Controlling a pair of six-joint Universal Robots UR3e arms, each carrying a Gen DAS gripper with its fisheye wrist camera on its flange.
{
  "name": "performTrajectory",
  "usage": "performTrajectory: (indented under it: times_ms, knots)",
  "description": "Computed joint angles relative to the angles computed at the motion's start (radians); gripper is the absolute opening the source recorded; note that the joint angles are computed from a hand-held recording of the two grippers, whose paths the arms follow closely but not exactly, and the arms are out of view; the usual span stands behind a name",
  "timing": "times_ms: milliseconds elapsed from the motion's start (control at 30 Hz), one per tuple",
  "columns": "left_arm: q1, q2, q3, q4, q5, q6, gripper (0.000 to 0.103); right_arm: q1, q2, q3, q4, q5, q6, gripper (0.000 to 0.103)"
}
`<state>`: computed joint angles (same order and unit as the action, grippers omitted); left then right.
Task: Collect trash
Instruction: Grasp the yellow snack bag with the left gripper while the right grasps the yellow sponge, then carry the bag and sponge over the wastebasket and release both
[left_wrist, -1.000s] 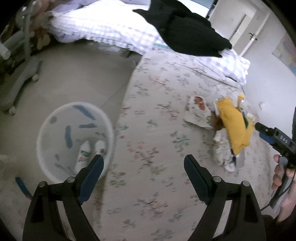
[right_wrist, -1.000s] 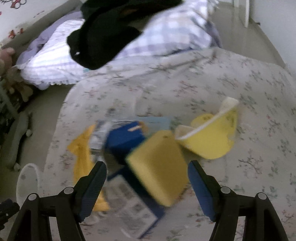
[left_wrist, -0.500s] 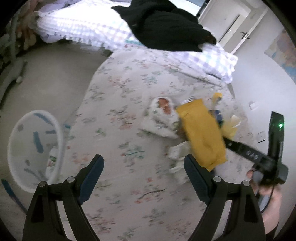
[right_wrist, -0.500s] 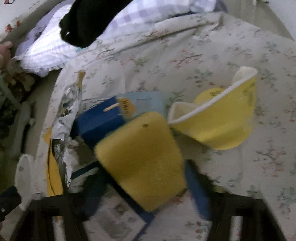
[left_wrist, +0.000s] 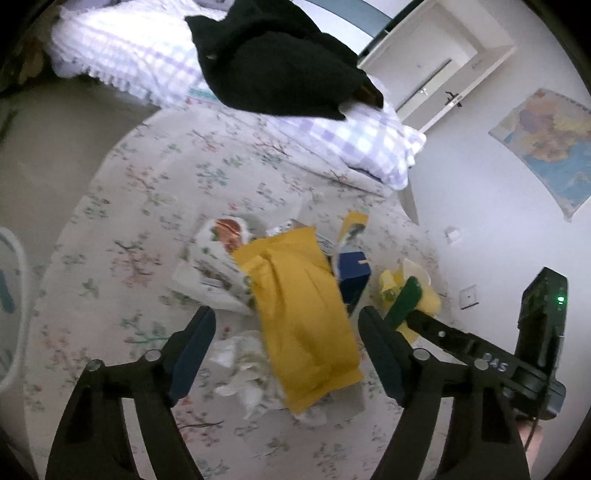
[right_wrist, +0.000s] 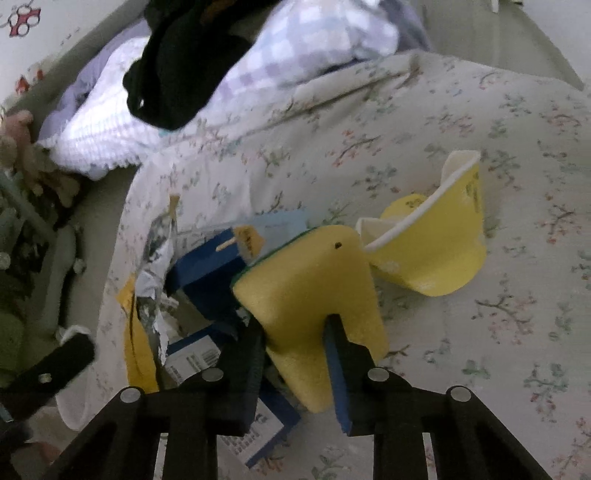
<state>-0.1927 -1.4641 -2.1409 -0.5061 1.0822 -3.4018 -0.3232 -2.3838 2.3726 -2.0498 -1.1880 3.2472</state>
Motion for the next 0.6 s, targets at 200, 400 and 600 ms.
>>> performTrajectory:
  times_ms: [200,400,600]
  knots:
    - [-0.041,-0.082,0.032,0.045,-0.009,-0.027,0.074,-0.128,-0.146,-0.037,0.210,0.039,-0.120,0.029]
    - [-0.037,-0.108,0.033,0.052,-0.031,-0.044,0.061,-0.236,-0.230,-0.060,0.365,0.070,-0.221,0.029]
    - [-0.027,-0.083,0.015,0.059,-0.052,-0.012,0.045,-0.230,-0.235,-0.072,0.371,0.058,-0.216,0.029]
